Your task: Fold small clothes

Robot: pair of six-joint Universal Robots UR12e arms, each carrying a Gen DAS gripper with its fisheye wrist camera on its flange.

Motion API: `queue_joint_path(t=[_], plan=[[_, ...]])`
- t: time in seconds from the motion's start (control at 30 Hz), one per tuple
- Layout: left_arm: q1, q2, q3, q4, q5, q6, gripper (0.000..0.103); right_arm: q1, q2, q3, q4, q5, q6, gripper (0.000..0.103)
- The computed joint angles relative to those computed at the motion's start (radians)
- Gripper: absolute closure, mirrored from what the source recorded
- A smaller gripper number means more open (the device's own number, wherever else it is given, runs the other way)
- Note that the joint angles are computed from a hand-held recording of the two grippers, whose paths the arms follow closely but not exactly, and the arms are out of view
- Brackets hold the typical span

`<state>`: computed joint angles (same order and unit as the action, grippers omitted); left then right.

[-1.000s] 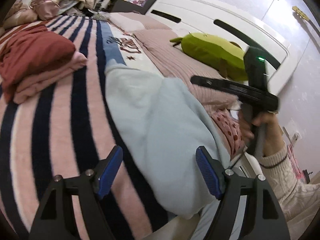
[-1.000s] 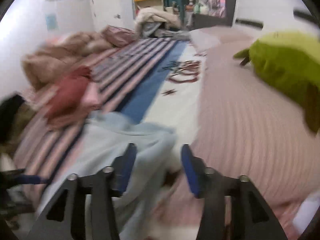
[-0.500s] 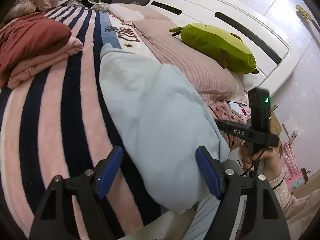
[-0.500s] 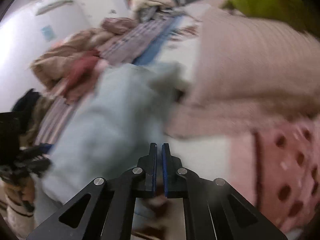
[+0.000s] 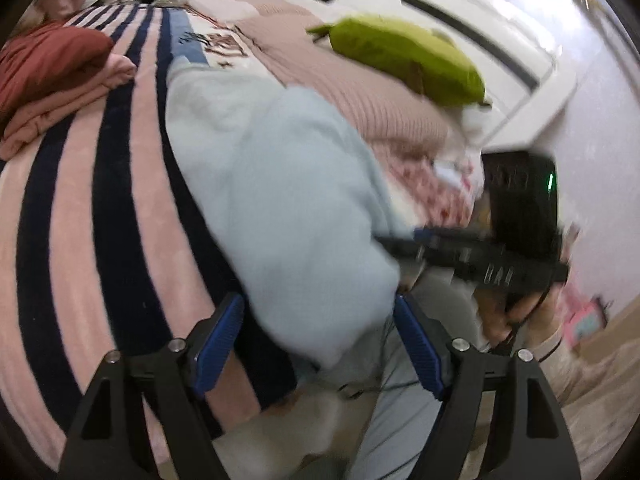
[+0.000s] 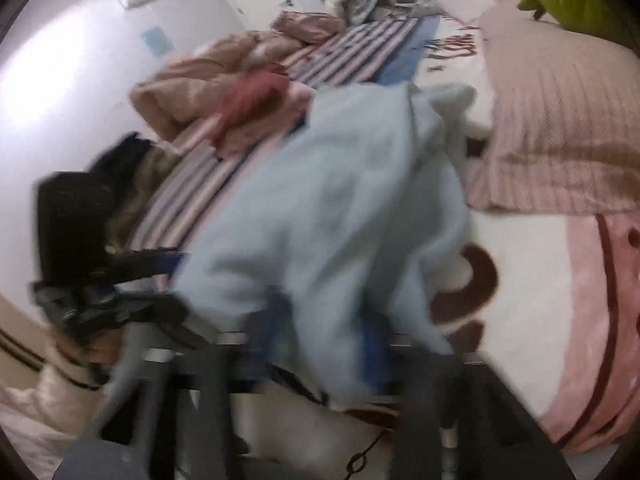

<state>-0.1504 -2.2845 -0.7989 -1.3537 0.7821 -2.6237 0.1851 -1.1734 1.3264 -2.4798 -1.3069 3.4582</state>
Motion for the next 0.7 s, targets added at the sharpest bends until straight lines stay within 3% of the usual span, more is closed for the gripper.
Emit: queue_joint_path(t=[0.03,0.1,0.23,0.33,0.43,0.63,0.7], plan=[[-0.003,0.007,-0.011,0.016,0.020,0.006,0.028,-0.009,-0.010,0.023,-0.034,0.022,0.039,0.094],[-0.010,0.025,-0.048,0.100,0.089,-0.026,0.028,-0.014,-0.027,0.050,-0.062,0.018,0.078,0.094],[-0.011,0.029,-0.054,0.102,0.087,-0.015,0.028,-0.009,-0.044,0.066,-0.033,-0.056,0.075,0.094],[-0.027,0.042,-0.074,0.149,0.169,0.006,0.028,-0.018,-0.054,0.088,-0.064,-0.021,0.121,0.094],[-0.046,0.061,-0.119,0.290,0.239,-0.027,0.027,-0.026,-0.055,0.090,-0.089,0.007,0.134,0.087],[-0.074,0.083,-0.177,0.506,0.313,-0.031,0.026,-0.022,-0.056,0.084,-0.094,0.001,0.119,0.086],[-0.060,0.088,-0.201,0.579,0.260,-0.064,0.040,-0.024,-0.063,0.095,-0.109,0.005,0.127,0.086]])
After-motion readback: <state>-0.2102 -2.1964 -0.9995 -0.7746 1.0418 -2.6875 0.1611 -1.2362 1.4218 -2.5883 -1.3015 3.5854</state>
